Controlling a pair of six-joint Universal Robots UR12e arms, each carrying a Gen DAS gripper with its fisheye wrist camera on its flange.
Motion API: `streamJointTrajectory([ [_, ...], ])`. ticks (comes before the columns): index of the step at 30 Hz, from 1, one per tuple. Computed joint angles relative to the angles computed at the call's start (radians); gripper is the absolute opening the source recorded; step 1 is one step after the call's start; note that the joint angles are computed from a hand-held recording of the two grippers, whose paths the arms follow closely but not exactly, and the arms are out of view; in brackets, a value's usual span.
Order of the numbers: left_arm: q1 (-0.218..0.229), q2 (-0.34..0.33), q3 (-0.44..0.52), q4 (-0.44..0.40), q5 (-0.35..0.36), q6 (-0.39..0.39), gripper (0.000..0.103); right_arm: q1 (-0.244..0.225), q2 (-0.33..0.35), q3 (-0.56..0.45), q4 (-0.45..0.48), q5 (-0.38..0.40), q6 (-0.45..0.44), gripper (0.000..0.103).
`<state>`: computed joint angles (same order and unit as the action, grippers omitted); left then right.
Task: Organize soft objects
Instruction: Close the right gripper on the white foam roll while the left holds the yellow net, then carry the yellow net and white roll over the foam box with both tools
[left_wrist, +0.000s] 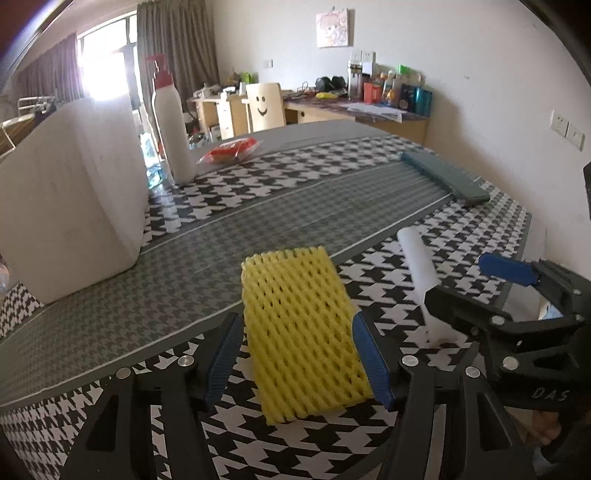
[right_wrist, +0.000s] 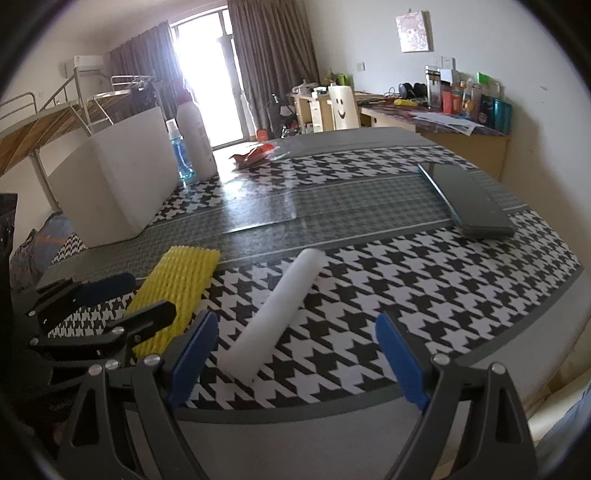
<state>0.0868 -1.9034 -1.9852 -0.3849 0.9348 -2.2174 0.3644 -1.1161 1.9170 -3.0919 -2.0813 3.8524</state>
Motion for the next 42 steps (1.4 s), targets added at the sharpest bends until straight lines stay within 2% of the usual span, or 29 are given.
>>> streamJointTrajectory([
  [1, -0.001, -0.002, 0.001, -0.005, 0.004, 0.004, 0.062, -0.001, 0.0, -0.001, 0.004, 0.002, 0.001, 0.091],
  [3, -0.001, -0.004, 0.009, -0.033, -0.005, 0.022, 0.051, -0.001, 0.001, -0.004, 0.006, 0.006, 0.001, 0.091],
  [5, 0.0, 0.0, 0.009, -0.065, -0.021, 0.056, 0.03, -0.001, 0.002, -0.008, 0.011, 0.008, -0.003, 0.091],
  [7, 0.003, 0.004, 0.004, -0.083, -0.036, 0.085, 0.021, -0.001, 0.003, -0.011, 0.015, 0.011, -0.007, 0.091],
  [12, 0.014, 0.008, 0.009, -0.117, -0.065, 0.074, 0.019, 0.003, 0.008, -0.024, 0.037, 0.004, -0.006, 0.09],
  [14, 0.023, 0.01, 0.005, -0.097, -0.085, 0.058, 0.019, 0.005, 0.009, -0.027, 0.041, 0.003, -0.003, 0.09],
  [20, 0.038, 0.017, -0.006, -0.07, -0.104, 0.043, 0.019, 0.005, 0.014, -0.048, 0.101, 0.018, 0.014, 0.071],
  [29, 0.057, 0.015, -0.007, -0.044, -0.124, 0.027, 0.019, 0.023, 0.029, -0.112, 0.261, -0.058, 0.087, 0.054],
  [36, 0.079, 0.013, -0.006, -0.028, -0.149, 0.014, 0.019, 0.03, 0.041, -0.161, 0.39, -0.11, 0.159, 0.035],
  [39, 0.087, 0.011, -0.003, -0.026, -0.157, 0.006, 0.019, 0.031, 0.04, -0.168, 0.419, -0.12, 0.184, 0.026],
  [42, 0.091, 0.011, -0.002, -0.027, -0.159, 0.007, 0.019, 0.03, 0.037, -0.161, 0.399, -0.116, 0.189, 0.021],
])
